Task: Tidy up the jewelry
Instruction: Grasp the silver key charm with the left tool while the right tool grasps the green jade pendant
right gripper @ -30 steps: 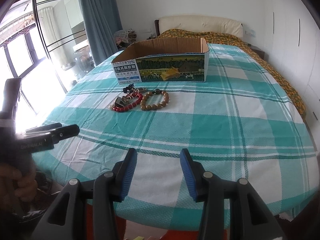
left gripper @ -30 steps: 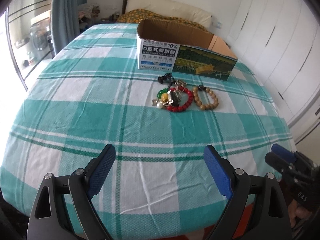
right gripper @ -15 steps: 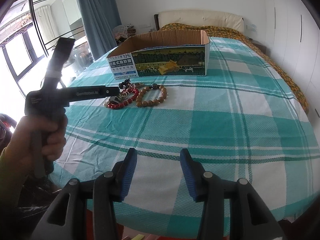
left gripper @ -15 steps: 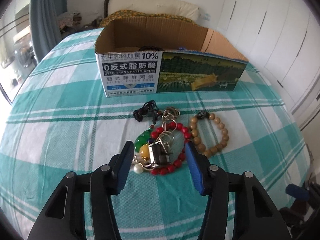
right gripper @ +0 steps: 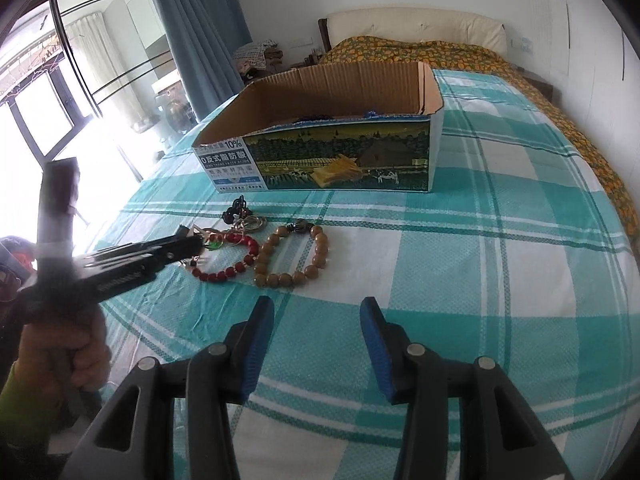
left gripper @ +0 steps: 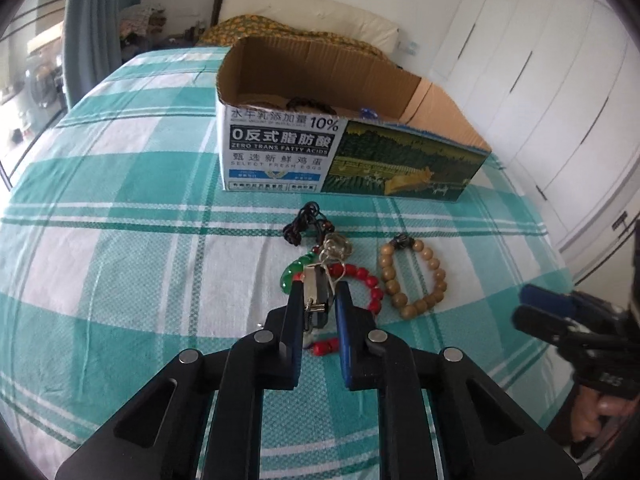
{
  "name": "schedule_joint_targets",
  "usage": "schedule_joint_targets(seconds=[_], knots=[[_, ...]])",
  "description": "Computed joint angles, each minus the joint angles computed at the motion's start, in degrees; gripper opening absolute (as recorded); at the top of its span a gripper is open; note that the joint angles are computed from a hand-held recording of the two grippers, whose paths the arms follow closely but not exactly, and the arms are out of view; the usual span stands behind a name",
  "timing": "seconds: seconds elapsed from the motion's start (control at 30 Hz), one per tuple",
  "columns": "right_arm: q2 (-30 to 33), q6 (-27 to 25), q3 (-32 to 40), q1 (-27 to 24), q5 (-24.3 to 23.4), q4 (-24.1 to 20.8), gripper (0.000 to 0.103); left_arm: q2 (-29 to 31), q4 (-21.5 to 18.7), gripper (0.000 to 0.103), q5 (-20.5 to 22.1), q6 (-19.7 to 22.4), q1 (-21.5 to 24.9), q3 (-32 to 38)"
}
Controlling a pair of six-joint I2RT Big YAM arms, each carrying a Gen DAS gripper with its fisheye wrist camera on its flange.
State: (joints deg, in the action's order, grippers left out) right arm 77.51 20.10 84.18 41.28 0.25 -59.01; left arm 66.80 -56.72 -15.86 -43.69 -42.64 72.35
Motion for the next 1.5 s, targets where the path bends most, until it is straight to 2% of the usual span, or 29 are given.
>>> schedule_joint_targets(seconds=[0.1, 0.23, 0.33, 0.53, 0.63, 0.7, 0.8, 0.83, 0.87, 0.9, 0.93, 1.13, 1.3, 1.5], knots=[[4.04, -1.96, 2.59, -1.2, -2.36, -0.63, 0.046, -2.52, 0.06, 0.013, 0.16, -1.24, 0.39, -0.96], [8.74, -3.2, 6.62, -1.84, -2.82, -2.36, 0.046, -5.7, 0.28, 0.013, -0.22, -3.69, 0.54, -2.43], [10.11, -4.04, 8.81, -1.2, -2.72, -2.28, 0.046, -8.21, -0.06, 0.013, -1.49, -4.76, 0.79, -2.7], [15.81, -4.87, 15.89, 1.36, -6.76, -1.53, 0.046, -10.59, -2.09, 0.013, -4.23, -5.93, 2.05, -3.07], [21.65, -5.06, 22.72, 2.63, -6.89, -3.97, 0.046, -10.48, -3.14, 0.013, -3.75, -6.63, 2.7, -3.58], [25.33, -5.6, 27.06, 3.5, -5.37, -5.82, 0.046, -10.03, -3.59, 0.013, -3.67, -6.69, 2.89, -3.91], [28.97, -6.74, 31.19, 4.26, -4.54, -8.16, 0.046, -9.6, -4.74, 0.013, -4.22, -7.0, 2.79, -3.97], [30.06, -7.63, 32.41, 4.48, -4.28, -9.58, 0.043, -9.34, -5.25, 0.013, -4.5, -7.12, 2.73, -3.85], [30.21, -8.41, 32.42, 4.81, -2.89, -9.65, 0.034, -9.2, -5.63, 0.013, -4.65, -7.21, 2.72, -3.79], [29.58, -9.0, 31.55, 5.01, -1.84, -8.75, 0.011, -9.28, -5.91, 0.013, -4.62, -7.31, 2.67, -3.8], [28.58, -8.59, 30.41, 4.97, -2.22, -7.65, 0.008, -9.28, -6.17, 0.013, -4.62, -7.45, 2.6, -3.79], [18.17, -5.09, 22.64, 4.46, -5.85, -1.13, 0.008, -9.61, -7.68, 0.013, -6.49, -7.27, 0.9, -3.01], [10.74, -1.8, 17.61, 3.77, -8.16, 0.59, 0.008, -8.68, -8.77, 0.013, -8.38, -6.84, -0.98, -1.15], [2.58, 1.13, 9.4, 3.67, -7.82, 3.46, 0.008, -6.5, -10.88, 0.013, -11.54, -6.18, -2.88, 1.29]])
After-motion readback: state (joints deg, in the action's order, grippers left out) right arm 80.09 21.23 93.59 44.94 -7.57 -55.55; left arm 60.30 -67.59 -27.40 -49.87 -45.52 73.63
